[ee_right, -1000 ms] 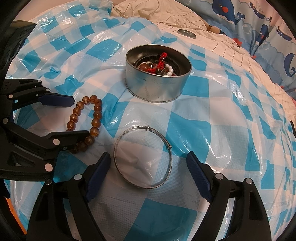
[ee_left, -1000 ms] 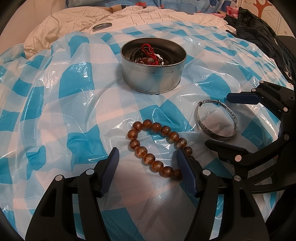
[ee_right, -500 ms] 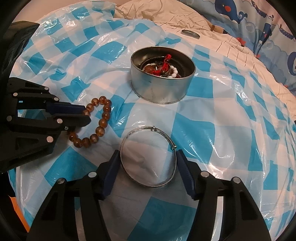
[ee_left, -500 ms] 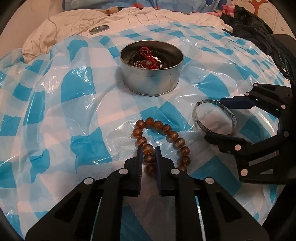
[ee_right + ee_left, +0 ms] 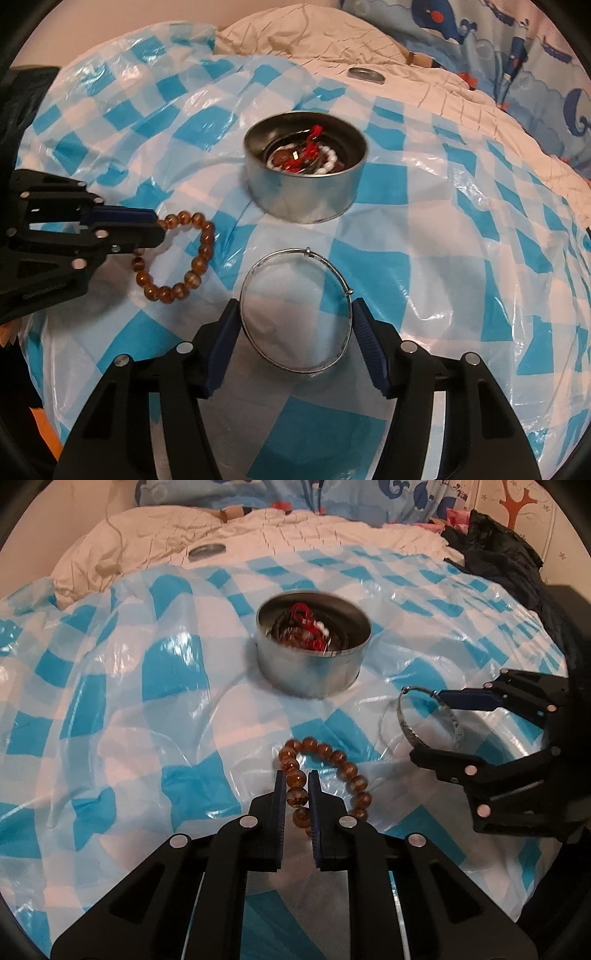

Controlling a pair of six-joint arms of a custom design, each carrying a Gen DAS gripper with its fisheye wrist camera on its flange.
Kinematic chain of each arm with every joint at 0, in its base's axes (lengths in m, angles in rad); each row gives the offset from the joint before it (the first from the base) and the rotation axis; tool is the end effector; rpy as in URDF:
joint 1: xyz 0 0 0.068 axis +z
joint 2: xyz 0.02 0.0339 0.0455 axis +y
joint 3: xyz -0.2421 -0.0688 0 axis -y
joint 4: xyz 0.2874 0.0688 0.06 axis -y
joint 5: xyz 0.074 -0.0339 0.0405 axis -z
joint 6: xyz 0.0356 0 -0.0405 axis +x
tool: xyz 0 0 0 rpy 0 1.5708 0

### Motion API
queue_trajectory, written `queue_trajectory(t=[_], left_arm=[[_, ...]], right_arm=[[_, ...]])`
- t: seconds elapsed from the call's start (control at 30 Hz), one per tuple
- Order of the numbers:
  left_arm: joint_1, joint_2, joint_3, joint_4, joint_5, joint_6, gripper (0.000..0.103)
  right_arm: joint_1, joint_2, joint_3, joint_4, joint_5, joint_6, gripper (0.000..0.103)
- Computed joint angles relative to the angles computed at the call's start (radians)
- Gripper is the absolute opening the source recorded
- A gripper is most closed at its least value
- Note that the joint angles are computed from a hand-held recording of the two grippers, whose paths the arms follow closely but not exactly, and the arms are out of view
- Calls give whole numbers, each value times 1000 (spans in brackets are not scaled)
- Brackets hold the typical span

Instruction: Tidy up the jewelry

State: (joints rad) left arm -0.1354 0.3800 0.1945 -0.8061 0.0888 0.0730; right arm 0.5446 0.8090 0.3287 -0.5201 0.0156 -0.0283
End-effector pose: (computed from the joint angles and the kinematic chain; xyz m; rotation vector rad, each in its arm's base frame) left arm 0.1468 -0.0232 0.1177 0.3002 2.5447 -0.1376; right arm 0.1668 0.1004 0.1169 -0.7235 2.4773 0.1737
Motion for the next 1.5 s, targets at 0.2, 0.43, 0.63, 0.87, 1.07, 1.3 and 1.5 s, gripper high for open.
queue_trajectory(t=[0.2, 0.43, 0.63, 0.87, 1.07, 1.3, 1.5], left_arm=[[7, -7, 60, -29, 26, 25, 10], [-67, 6, 105, -32, -4, 8, 10], [-96, 15, 146, -30, -12, 8, 10], [-102, 21, 204, -27, 9, 29, 10], [-106, 62, 240, 16, 18, 16, 10], [-107, 163, 278, 113, 47, -23, 10], [-88, 265, 294, 259, 108, -99, 10]], right_arm=[[-53, 3, 7, 4, -64, 1, 60], [-134, -68, 1, 1, -137, 20, 60], [-162, -147, -12, 3, -151, 34, 60], [-172, -217, -29, 5, -152, 36, 60], [-184, -275, -40, 5, -164, 40, 60], [-185, -277, -44, 15, -176, 44, 60], [-186, -300, -45, 11, -177, 39, 60]])
